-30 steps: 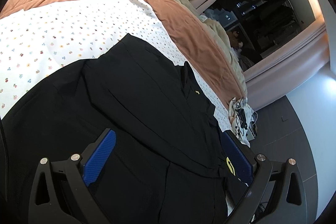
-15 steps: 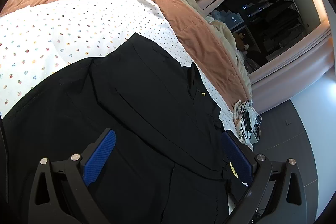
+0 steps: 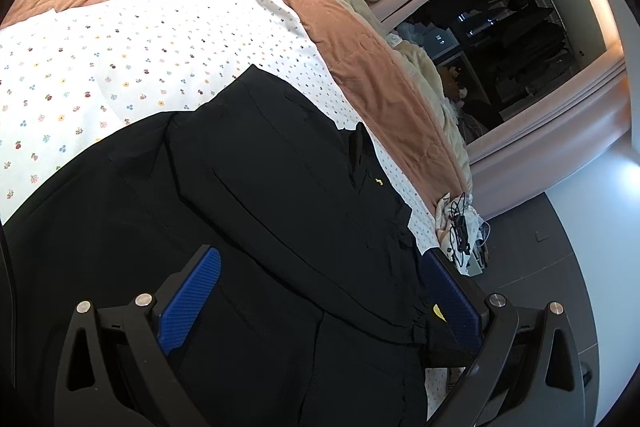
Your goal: Fold large clothes
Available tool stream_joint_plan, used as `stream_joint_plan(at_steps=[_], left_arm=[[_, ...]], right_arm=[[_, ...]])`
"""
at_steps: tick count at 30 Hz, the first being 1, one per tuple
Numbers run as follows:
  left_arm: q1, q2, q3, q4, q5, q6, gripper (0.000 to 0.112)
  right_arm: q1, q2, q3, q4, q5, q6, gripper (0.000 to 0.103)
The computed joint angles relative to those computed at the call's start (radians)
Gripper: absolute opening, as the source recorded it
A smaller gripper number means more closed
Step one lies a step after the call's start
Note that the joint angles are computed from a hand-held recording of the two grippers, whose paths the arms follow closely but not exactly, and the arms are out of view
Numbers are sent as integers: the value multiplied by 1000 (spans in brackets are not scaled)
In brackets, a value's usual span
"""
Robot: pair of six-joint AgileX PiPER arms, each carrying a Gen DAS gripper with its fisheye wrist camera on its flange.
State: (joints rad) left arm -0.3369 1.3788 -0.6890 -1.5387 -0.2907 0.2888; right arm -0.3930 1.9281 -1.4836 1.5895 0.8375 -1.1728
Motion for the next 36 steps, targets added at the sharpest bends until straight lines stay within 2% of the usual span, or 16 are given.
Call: stream_joint_plan(at_steps=[6, 13, 17, 20, 22, 23, 24, 25, 26, 29, 31, 33, 36], left_arm=[[33, -19, 28, 117, 31, -125, 103], [68, -43, 53, 196, 55, -203, 103], [87, -47, 61, 249, 70, -253, 103], [100, -54, 69, 281, 78, -285, 103], [100, -55, 70, 275, 75, -280, 103], [101, -54, 70, 275, 75, -279, 103], [104, -55, 70, 281, 79, -284, 103], [105, -53, 69, 288, 83, -289, 103], [106, -51, 68, 300, 88, -299, 103], [98, -53, 67, 290, 87, -288, 103], [94, -50, 61, 261, 85, -254, 103], [88, -54, 58, 208, 78, -196, 103], [84, -58, 57, 169, 70, -157, 103]], right_arm=[[151, -51, -3, -89, 15, 27, 0], [352, 1, -35, -272, -61, 102, 0], [460, 122, -149, -457, -83, 280, 0], [523, 267, -336, -663, -44, 538, 0], [546, 350, -465, -786, -1, 687, 8], [542, 391, -532, -810, 47, 732, 27], [542, 448, -629, -811, 61, 763, 62], [539, 480, -687, -835, 115, 791, 80], [533, 486, -704, -837, 142, 797, 88], [494, 496, -785, -832, 195, 791, 88], [455, 458, -763, -792, 206, 755, 88], [425, 415, -725, -803, 171, 755, 88], [382, 327, -599, -810, 61, 744, 88]])
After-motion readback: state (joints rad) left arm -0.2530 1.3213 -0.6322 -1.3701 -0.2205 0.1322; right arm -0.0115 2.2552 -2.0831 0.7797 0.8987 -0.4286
